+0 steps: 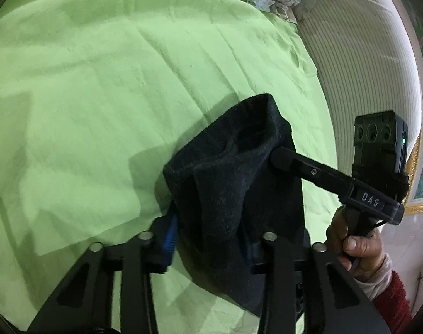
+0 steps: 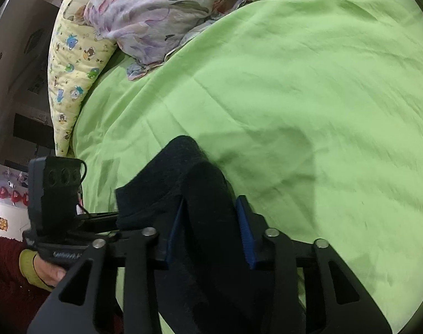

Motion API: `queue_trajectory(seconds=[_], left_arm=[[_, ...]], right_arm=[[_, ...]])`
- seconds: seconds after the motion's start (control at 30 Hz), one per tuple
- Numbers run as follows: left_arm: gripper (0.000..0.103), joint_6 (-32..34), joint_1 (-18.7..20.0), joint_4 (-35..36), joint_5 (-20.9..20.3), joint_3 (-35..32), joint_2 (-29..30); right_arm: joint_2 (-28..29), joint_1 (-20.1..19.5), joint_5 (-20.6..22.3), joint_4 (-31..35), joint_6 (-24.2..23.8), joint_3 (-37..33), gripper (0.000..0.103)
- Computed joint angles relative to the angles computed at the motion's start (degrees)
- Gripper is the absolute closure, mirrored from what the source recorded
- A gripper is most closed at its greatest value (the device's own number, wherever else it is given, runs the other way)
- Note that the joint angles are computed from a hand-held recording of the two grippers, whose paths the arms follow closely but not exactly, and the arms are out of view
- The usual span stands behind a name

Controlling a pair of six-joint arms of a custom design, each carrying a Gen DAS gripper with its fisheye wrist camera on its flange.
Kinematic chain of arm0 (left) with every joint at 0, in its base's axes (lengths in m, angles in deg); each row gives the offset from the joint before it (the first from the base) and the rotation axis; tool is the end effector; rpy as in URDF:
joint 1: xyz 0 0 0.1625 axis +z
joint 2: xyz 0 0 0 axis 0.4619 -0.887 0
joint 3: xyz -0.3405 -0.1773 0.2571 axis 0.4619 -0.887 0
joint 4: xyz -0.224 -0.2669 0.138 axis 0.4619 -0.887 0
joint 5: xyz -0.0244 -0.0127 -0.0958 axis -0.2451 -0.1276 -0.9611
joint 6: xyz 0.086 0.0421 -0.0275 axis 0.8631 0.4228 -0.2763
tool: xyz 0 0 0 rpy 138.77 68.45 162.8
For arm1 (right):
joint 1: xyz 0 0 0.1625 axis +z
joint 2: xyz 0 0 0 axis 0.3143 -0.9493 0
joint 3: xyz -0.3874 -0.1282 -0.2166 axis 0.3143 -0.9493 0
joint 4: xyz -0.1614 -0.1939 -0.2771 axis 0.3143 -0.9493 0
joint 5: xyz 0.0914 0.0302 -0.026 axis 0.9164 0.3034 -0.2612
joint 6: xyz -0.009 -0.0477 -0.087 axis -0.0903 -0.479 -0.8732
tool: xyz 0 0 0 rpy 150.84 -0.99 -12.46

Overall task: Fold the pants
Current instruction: 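Lift the bundle end with both grippers and fold it over onto itself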

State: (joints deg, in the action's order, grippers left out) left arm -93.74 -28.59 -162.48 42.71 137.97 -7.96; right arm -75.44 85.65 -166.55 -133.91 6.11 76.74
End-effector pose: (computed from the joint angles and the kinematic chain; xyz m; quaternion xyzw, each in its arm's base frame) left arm -0.2743 -0.1974 0.0153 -0.4402 0.7586 -0.4797 0.0267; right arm 0.2430 -0.5087 0.0854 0.5265 -0.7980 -0.2932 0.0097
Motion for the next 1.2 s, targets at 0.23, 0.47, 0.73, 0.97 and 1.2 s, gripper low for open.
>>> queue_trajectory(seconds=[0.23, 0.47, 0.73, 0.97, 1.2], left_arm=[[0.08, 3.8, 0.5, 4.8, 2.0, -1.9, -3.1], [0.082, 7.9, 1.3, 13.6, 5.5, -6.4, -6.9], [0.083, 21.3, 3.9, 17.4, 11.7, -14.8, -7.9], [0.083, 39.7, 6.1, 10.1, 14.2, -22.5, -4.2], [0.083, 56.5, 8.6, 0.8, 13.3, -30.0, 1.2]], right_arm=[[-1.8, -0.4, 1.9, -1.2, -0.4, 0.7, 0.076], [-5.7, -1.0, 6.8, -0.2, -0.8, 0.0, 0.077], [-13.8, -3.9, 13.3, 4.0, -2.6, -1.2, 0.077], [-20.8, -8.2, 17.5, 6.4, -3.1, -2.1, 0.077], [-26.0, -13.8, 20.9, 8.4, -3.5, -2.8, 0.077]])
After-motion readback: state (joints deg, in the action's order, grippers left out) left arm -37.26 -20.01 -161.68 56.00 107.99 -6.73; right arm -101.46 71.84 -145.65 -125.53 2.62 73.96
